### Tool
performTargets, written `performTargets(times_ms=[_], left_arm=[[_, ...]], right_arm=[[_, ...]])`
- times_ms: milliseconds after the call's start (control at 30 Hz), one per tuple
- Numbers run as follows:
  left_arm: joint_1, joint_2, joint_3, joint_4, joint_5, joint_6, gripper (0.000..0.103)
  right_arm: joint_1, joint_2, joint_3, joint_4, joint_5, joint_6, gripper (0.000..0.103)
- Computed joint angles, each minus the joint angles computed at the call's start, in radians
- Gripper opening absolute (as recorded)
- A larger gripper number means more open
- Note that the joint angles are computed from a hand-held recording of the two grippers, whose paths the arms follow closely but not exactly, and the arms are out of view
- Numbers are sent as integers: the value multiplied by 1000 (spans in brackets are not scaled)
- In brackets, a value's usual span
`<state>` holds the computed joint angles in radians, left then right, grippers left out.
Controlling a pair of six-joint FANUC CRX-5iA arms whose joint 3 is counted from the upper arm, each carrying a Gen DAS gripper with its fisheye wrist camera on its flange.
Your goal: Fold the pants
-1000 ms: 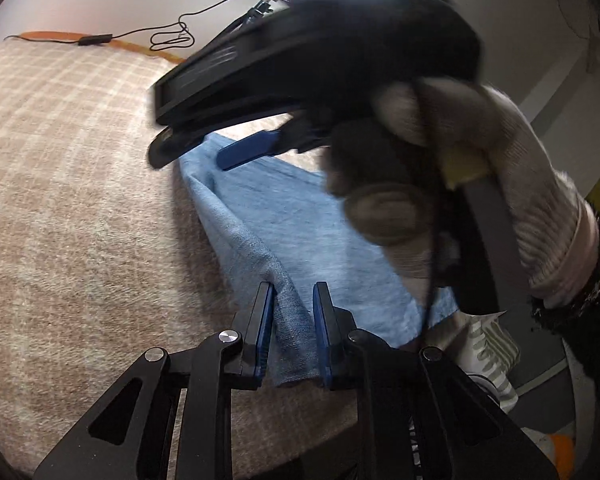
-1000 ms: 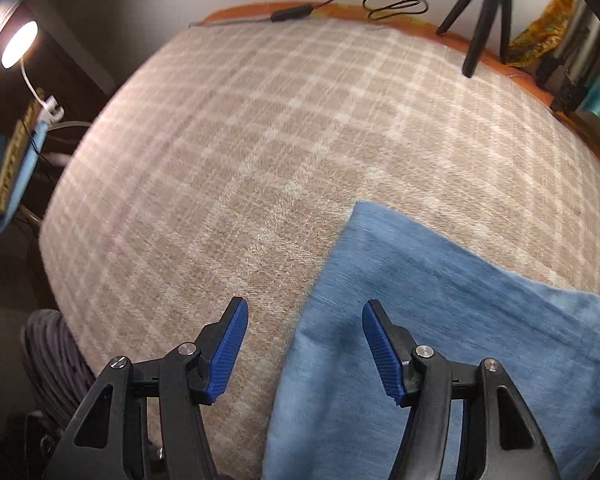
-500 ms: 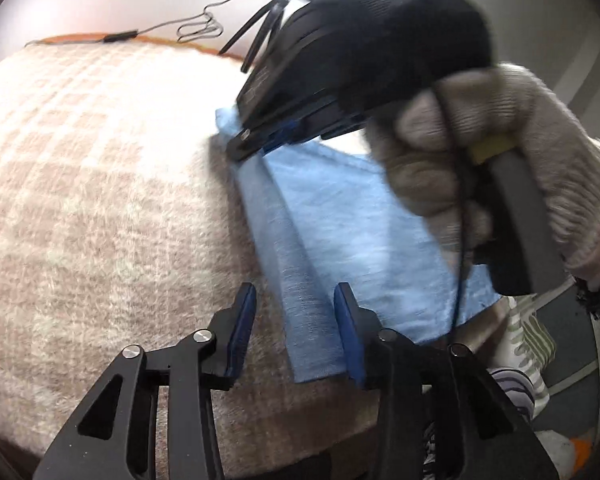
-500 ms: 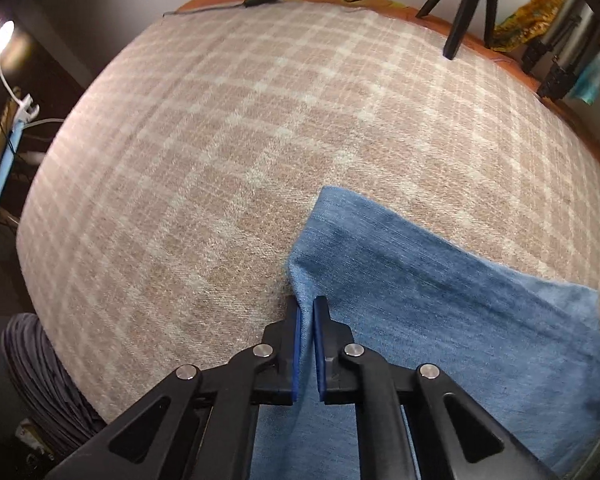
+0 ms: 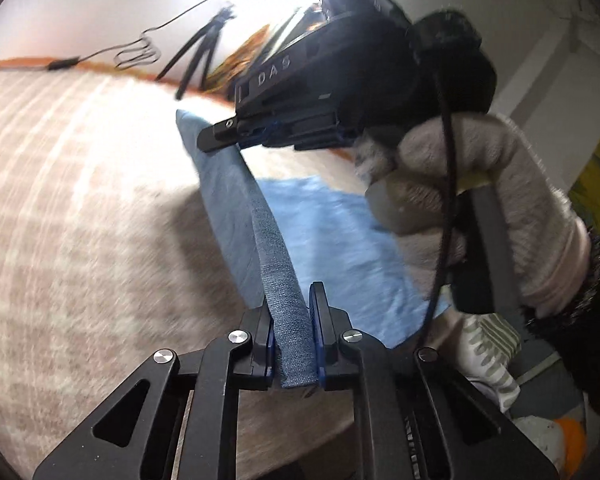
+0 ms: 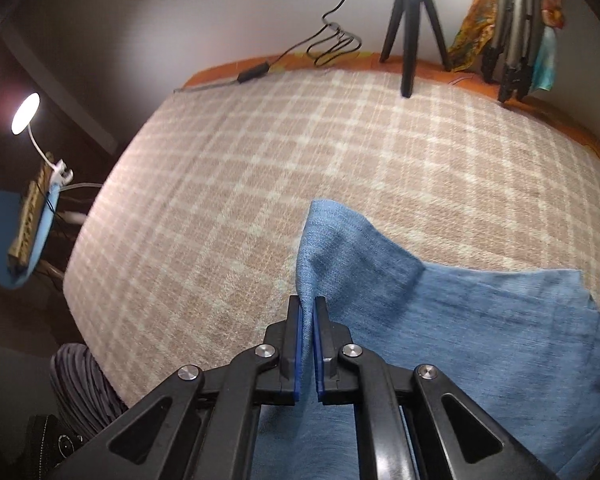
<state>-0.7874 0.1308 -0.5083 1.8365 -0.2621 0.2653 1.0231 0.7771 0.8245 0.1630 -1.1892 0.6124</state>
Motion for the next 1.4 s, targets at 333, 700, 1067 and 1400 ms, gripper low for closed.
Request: performTargets(times_ms=[333, 700, 1067, 1400], left_arm=[[9, 90, 151, -42, -129, -57, 12], [7, 248, 378, -216, -258, 10, 11], [13, 523, 767, -452, -408, 208, 11], [12, 744, 1121, -644, -540, 402, 11]], right_arm=[[-12, -258, -379, 135, 239, -178, 2], [-33, -522, -750, 337, 368, -427, 2], [-94, -708, -944, 418, 336, -535, 1], [-122, -843, -1108, 462, 314, -623, 1]])
